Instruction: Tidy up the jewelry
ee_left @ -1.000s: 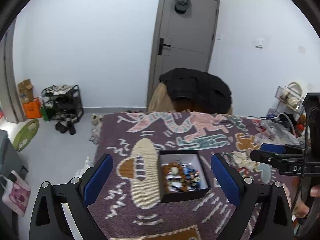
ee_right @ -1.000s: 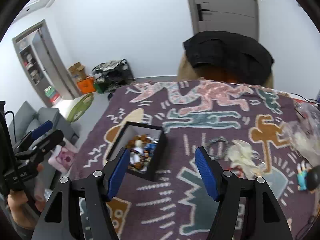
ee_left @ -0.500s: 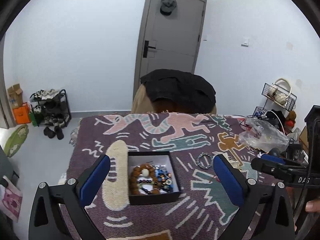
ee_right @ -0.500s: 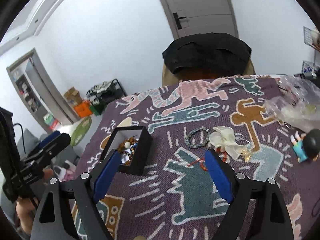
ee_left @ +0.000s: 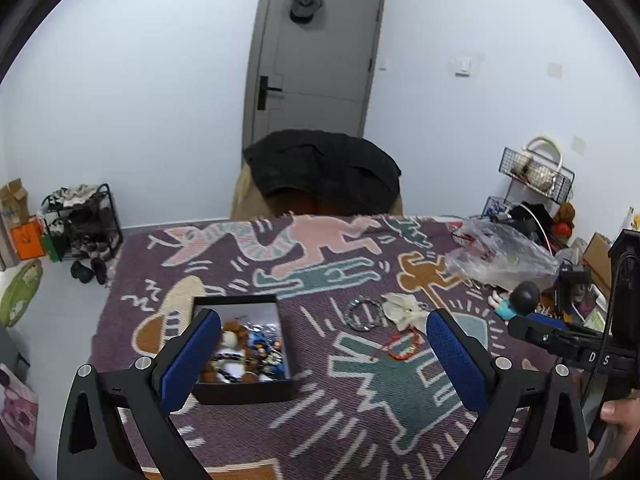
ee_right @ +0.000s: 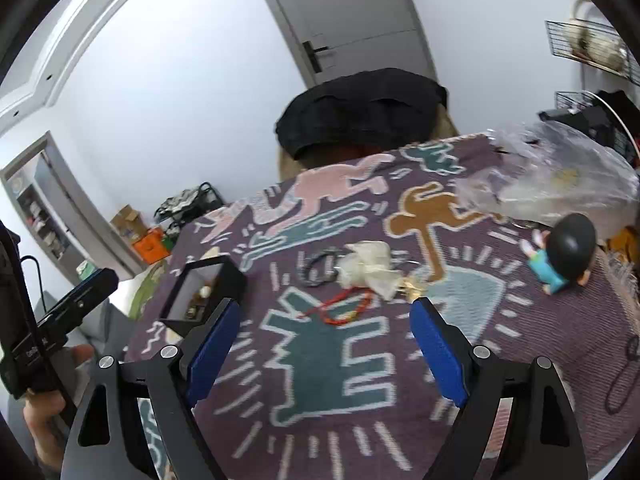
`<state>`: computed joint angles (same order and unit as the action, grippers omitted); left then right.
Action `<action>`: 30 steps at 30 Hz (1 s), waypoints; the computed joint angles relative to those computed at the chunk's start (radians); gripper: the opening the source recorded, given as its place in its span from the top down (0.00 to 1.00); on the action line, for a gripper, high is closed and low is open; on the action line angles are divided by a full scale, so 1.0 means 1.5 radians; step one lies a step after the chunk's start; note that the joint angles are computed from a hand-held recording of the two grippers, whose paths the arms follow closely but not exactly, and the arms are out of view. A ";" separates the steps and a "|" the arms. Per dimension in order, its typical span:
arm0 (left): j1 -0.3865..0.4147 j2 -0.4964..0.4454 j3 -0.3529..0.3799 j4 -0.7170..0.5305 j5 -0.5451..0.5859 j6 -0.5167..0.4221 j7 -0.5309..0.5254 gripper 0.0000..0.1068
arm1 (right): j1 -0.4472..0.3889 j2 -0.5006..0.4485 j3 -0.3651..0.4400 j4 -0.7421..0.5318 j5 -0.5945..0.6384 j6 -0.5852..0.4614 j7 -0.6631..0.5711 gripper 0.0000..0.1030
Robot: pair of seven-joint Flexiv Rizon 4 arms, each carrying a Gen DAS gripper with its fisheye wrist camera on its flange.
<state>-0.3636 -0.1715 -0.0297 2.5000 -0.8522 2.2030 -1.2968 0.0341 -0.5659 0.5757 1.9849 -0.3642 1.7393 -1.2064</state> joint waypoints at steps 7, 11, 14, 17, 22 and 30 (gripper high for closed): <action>-0.003 -0.053 0.003 -0.062 0.037 -0.061 0.007 0.17 | -0.032 -0.009 -0.013 0.002 0.005 0.004 0.009 0.17; 0.014 -0.083 0.007 -0.104 0.093 -0.127 -0.017 0.27 | -0.082 -0.039 0.031 -0.015 -0.002 -0.028 0.000 0.34; 0.043 -0.103 0.000 -0.132 0.148 -0.165 -0.053 0.30 | -0.105 -0.062 0.056 -0.033 0.014 -0.055 -0.019 0.41; 0.075 -0.127 -0.013 -0.168 0.199 -0.205 -0.083 0.30 | -0.120 -0.083 0.072 -0.052 0.039 -0.079 -0.037 0.48; 0.087 -0.178 -0.006 -0.240 0.234 -0.276 -0.104 0.34 | -0.131 -0.118 0.091 -0.100 0.080 -0.135 -0.065 0.60; 0.111 -0.247 -0.003 -0.328 0.292 -0.381 -0.133 0.58 | -0.098 -0.174 0.092 -0.202 0.136 -0.229 -0.102 0.72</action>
<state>-0.1975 -0.5415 -0.0349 2.0078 -0.4140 1.6312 -1.4962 -0.1125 -0.8269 0.7143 1.6819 -0.1607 1.3954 -1.3590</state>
